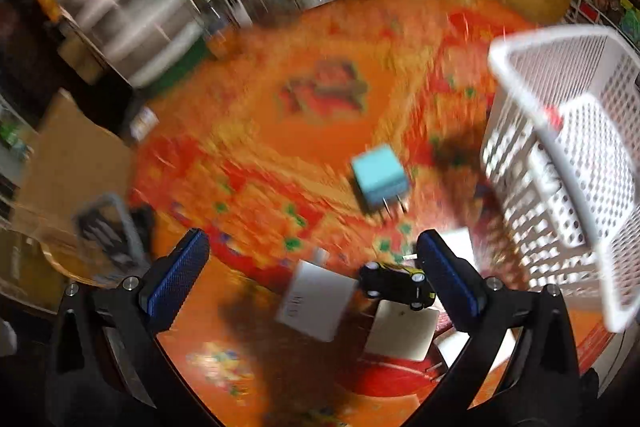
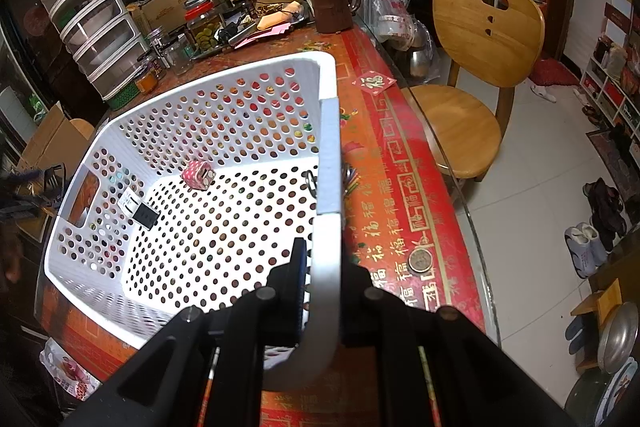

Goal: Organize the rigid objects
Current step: 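Grasp the teal charger with the left tool and carry it into the basket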

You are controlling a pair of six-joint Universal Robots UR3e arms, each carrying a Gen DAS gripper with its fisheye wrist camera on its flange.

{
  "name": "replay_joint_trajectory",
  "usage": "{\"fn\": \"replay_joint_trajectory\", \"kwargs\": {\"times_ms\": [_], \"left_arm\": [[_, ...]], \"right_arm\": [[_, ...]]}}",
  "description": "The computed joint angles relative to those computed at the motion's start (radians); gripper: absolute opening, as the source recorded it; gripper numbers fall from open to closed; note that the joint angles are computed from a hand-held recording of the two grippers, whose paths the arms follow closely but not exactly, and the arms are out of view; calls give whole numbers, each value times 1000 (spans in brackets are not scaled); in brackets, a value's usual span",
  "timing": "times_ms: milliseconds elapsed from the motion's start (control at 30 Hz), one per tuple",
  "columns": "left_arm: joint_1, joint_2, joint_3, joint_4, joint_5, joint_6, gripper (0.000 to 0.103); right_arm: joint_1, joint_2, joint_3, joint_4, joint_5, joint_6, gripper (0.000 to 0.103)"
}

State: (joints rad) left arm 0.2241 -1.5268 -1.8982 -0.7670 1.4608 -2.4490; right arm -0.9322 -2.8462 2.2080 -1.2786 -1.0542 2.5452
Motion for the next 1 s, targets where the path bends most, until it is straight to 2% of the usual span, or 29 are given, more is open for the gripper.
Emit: {"fn": "replay_joint_trajectory", "kwargs": {"times_ms": [100,200,233,300,400,467,500,633,867,1000], "left_arm": [[-42,-102,-19,59,6,-57,102],[-106,-239,47,106,45,-126,102],[-117,-270,66,118,44,-144,102],[-133,-317,119,107,35,-171,102],[-166,-391,214,83,71,-199,98],[-187,-435,266,58,108,-222,80],[-189,-465,296,46,103,-230,75],[-175,-489,317,29,60,-252,44],[-132,-428,255,60,25,-256,43],[-111,-305,214,49,13,-231,43]], "right_arm": [[-19,-13,-8,32,7,-21,11],[-5,-8,-2,12,1,-5,11],[-36,-27,-13,59,10,-40,11],[-35,-29,-11,60,9,-41,11],[37,3,18,-36,-20,34,11],[81,26,33,-94,-40,76,11],[81,26,33,-93,-38,78,11],[87,28,34,-99,-39,84,11],[89,31,37,-104,-40,83,11],[81,26,35,-94,-37,74,11]]}}
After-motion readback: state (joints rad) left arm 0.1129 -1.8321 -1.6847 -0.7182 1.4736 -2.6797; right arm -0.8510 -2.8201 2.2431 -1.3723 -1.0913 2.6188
